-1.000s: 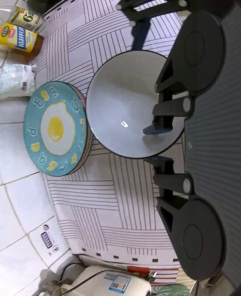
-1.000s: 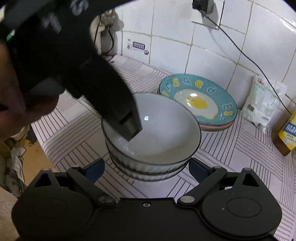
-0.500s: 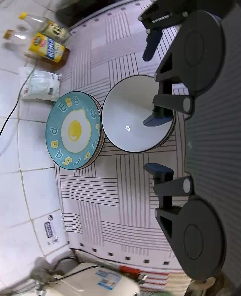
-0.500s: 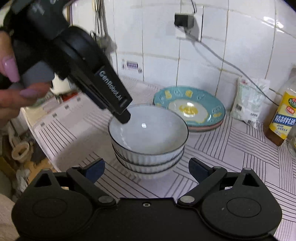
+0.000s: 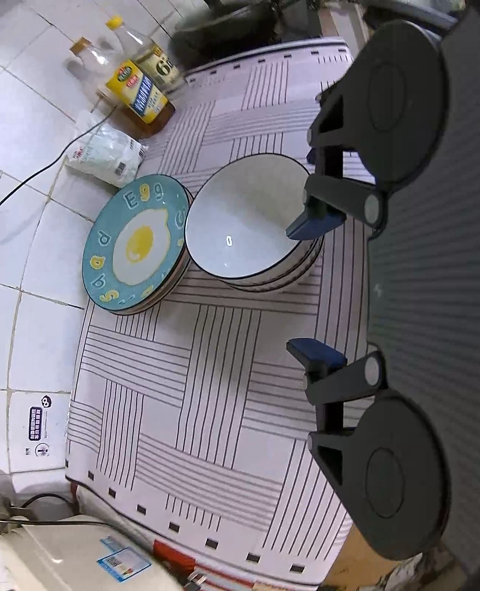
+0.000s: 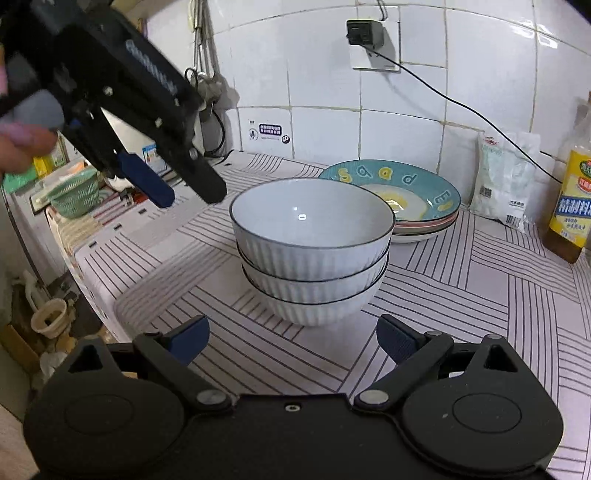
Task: Organize plates and bowls
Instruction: 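Lower the held white bowl into the two nested bowls with the left tool, then lift the three nested bowls with the left tool onto the blue plate stack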
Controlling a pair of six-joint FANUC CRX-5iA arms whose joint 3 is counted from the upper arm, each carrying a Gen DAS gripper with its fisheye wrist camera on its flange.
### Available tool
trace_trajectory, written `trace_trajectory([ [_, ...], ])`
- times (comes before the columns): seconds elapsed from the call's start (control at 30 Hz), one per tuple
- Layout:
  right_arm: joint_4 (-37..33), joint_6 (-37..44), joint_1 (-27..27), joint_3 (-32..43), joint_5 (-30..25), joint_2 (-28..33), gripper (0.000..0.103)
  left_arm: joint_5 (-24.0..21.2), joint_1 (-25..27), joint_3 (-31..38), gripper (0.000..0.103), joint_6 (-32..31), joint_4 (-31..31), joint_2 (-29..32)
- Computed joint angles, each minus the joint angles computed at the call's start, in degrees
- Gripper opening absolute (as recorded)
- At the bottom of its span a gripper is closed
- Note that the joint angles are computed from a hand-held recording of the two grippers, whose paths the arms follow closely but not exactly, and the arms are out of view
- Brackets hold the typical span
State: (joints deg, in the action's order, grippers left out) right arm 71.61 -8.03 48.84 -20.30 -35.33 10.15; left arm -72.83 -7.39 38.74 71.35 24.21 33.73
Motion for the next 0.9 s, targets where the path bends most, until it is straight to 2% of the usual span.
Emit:
trace_trajectory([
  [0.1,1.5,-1.4,-1.2,-0.3,0.7,0.9,0.099,1.4,0.1,-1.2,0.065,-0.4,1.6,0.2],
  [0.2,2.0,-2.8,-2.6,0.0,1.7,2.0,0.099,1.4,-0.2,-0.2,0.066,0.6,2.5,2.0],
  [0.3,-1.4,3.0,-2.1,3.3,-2.3,5.2,0.099,0.7,-0.5,1.7,0.066,1.9,2.4,4.1],
  [0.47,4.4,-1.8,-5.2,2.3,3.9,5.9,0.099,1.0,-0.9,3.3,0.066,1.7,3.1,6.3],
  [0.57,8.8,-6.0,-6.6,1.9,5.2,6.3,0.1,1.0,-1.3,4.9,0.065,1.0,3.1,7.9],
  [0.7,8.1,-5.7,-7.5,2.7,6.3,6.9,0.102,-7.2,-2.2,16.2,0.06,3.9,0.1,14.1],
  [0.77,5.8,-3.3,-7.5,3.4,6.7,7.2,0.103,-7.8,-2.2,17.4,0.058,3.8,0.3,14.8],
  [0.83,5.2,-2.9,-7.8,3.5,7.5,7.1,0.103,-7.7,-2.5,18.4,0.051,3.8,-1.1,15.3],
  [0.9,6.2,-3.5,-8.2,3.4,8.2,7.2,0.103,-8.0,-2.5,19.3,0.049,4.0,-0.7,16.0],
])
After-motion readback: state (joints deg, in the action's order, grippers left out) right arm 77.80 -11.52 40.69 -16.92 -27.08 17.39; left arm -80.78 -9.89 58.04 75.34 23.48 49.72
